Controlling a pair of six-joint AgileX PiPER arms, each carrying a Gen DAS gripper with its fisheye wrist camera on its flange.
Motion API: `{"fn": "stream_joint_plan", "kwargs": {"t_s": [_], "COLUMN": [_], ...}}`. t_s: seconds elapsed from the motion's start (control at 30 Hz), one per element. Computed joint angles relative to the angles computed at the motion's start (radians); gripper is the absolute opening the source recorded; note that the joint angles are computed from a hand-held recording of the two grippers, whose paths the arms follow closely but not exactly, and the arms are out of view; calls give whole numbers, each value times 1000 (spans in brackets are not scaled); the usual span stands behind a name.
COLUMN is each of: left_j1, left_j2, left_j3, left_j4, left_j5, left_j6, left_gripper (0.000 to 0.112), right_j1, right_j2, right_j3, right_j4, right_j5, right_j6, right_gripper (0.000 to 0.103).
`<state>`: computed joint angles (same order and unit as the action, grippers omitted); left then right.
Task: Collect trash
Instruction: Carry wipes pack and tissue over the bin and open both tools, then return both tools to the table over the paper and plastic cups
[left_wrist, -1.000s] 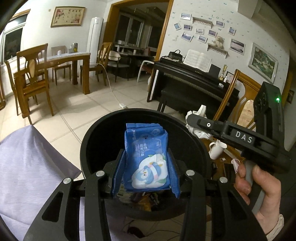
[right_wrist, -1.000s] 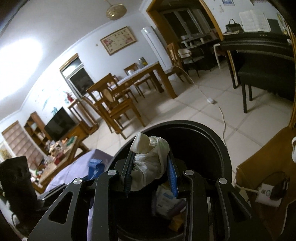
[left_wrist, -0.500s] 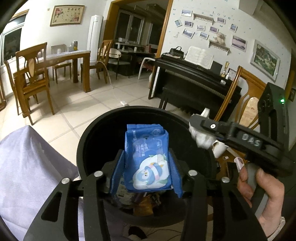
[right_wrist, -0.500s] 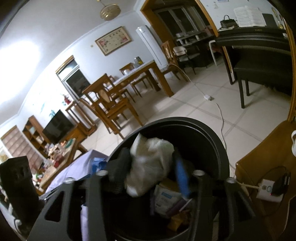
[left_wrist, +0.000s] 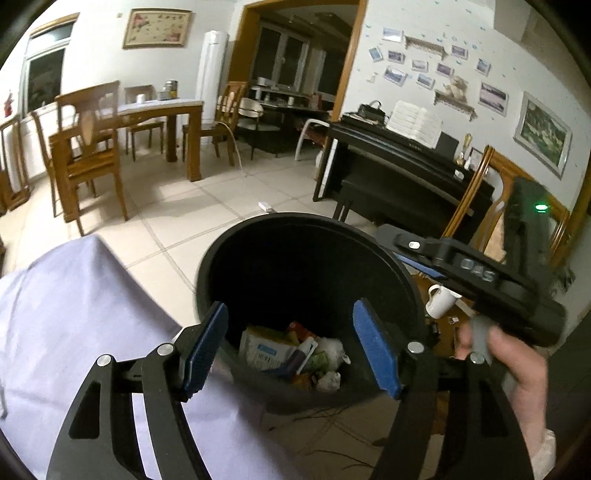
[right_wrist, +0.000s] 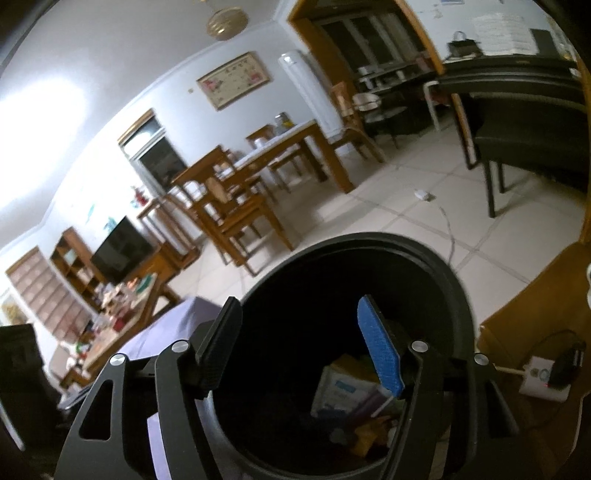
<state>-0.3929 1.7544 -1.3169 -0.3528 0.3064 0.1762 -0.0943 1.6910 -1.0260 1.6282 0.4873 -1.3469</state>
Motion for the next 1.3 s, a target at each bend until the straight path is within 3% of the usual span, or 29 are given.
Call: {"fn": "stream_joint_plan", "kwargs": {"t_s": [0.13, 0.2, 0.23, 0.33, 0.47, 0.53, 0.6, 0.83, 0.9, 0.93, 0.97, 1.23, 1.27, 1.3], "left_j1": [41, 81, 110, 231, 430, 501, 590, 691, 667, 669, 652, 520, 511, 516], "left_j2": [-204, -324, -391, -544, -696, -723, -734, -718, -706, -703, -700, -591, -564, -548], "left_j3": [226, 351, 417, 542, 667, 704, 740, 796, 791, 802, 806, 788, 773, 765], "left_j4": [-104, -126, -127, -159, -34, 5, -53, -214, -201, -214, -202, -76, -65, -72], "left_j5": [-46, -62, -67, -8, 131, 182, 220, 234, 225, 215, 201, 104, 105, 119], "left_j6": [104, 137, 147, 227, 256, 294, 418, 642, 636, 664, 655, 520, 505, 513], "left_gripper": [72, 86, 86, 86, 86, 86, 86, 86, 86, 86, 86, 85, 80, 66], "right_j1": [73, 136, 168, 306, 501, 611, 704, 920, 965, 974, 972, 843, 832, 822], "right_j2": [1, 11, 15, 28, 46, 64, 93, 171, 196, 209, 215, 186, 184, 182], "right_j3": [-41, -72, -85, -117, -168, -194, -238, -291, -308, -317, -312, -273, -273, -270], "right_j4": [-138, -217, -249, -328, -462, -564, -662, -953, -1081, -1107, -1093, -876, -862, -850], "right_j5": [79, 150, 183, 248, 248, 213, 184, 90, 59, 48, 34, 38, 42, 45], "right_j6": [49, 74, 83, 98, 199, 286, 396, 687, 808, 837, 832, 640, 631, 621], "right_gripper": [74, 77, 77, 79, 79, 79, 79, 78, 64, 63, 56, 55, 55, 55]}}
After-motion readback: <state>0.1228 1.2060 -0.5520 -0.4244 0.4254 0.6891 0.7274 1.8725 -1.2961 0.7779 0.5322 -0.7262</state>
